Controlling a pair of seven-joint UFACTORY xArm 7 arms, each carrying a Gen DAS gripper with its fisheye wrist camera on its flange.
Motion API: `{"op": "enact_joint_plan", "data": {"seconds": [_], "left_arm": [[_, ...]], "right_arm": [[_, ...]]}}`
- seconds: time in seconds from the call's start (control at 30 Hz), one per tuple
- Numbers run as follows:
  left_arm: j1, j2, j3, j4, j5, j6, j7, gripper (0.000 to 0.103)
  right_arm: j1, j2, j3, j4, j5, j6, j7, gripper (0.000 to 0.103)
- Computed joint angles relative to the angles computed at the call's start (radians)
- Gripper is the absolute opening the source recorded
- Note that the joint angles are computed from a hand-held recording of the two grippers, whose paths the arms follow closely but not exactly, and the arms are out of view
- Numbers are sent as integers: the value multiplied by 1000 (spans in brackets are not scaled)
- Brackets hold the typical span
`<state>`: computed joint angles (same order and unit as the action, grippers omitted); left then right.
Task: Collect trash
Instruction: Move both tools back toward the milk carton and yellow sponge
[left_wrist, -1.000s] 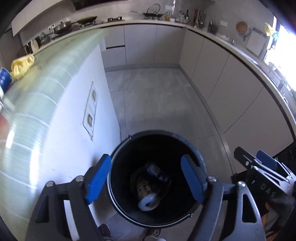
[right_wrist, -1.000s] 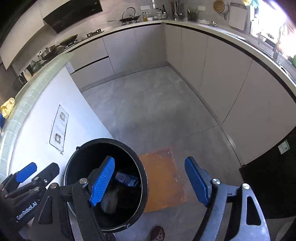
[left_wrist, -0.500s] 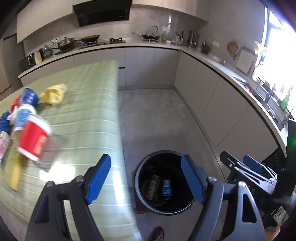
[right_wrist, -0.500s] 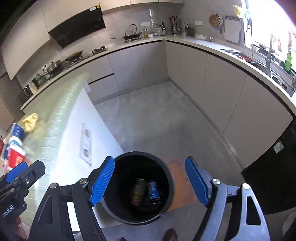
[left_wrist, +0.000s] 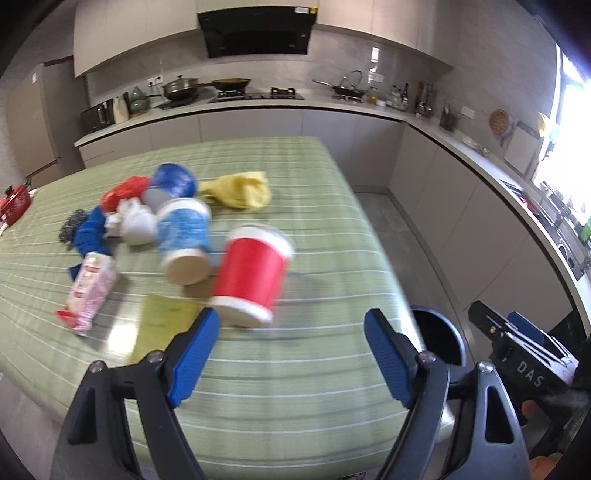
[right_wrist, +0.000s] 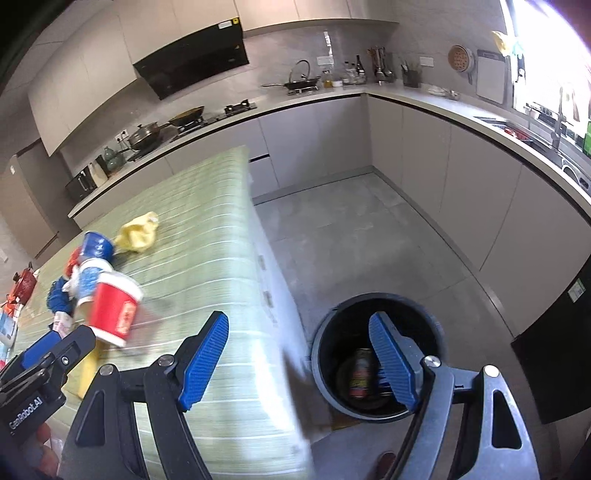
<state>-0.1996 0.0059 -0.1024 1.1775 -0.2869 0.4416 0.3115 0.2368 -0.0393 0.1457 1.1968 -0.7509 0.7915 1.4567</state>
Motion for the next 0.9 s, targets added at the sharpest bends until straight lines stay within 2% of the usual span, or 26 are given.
{"op": "enact_joint_plan", "data": {"seconds": [0.1,0.23,0.4,0.5,0.63,0.73,0.9], "left_arm": [[28,9,22,8,-31,-1,51,82],[64,30,40,31,-43,5,77,82],[99,63,50,66,-11,-1,36,82],[111,88,57,86,40,-22,-26,82],[130,109,61,108,76,-27,-63,82],[141,116,62,119,96,-11,-92,82],[169,134,54,140,69,0,-32,82]], "right_arm": [[37,76,18,95,-21,40,18,80],[101,172,0,222,-23,70,2,80],[162,278,-41,363,5,78,-84,80],[184,344,-70,443,26,49,-156,80],[204,385,-103,485,67,-3,-198,80],[221,413,-121,516,89,-7,-226,80],[249,464,-146,583,120,6,-236,80]]}}
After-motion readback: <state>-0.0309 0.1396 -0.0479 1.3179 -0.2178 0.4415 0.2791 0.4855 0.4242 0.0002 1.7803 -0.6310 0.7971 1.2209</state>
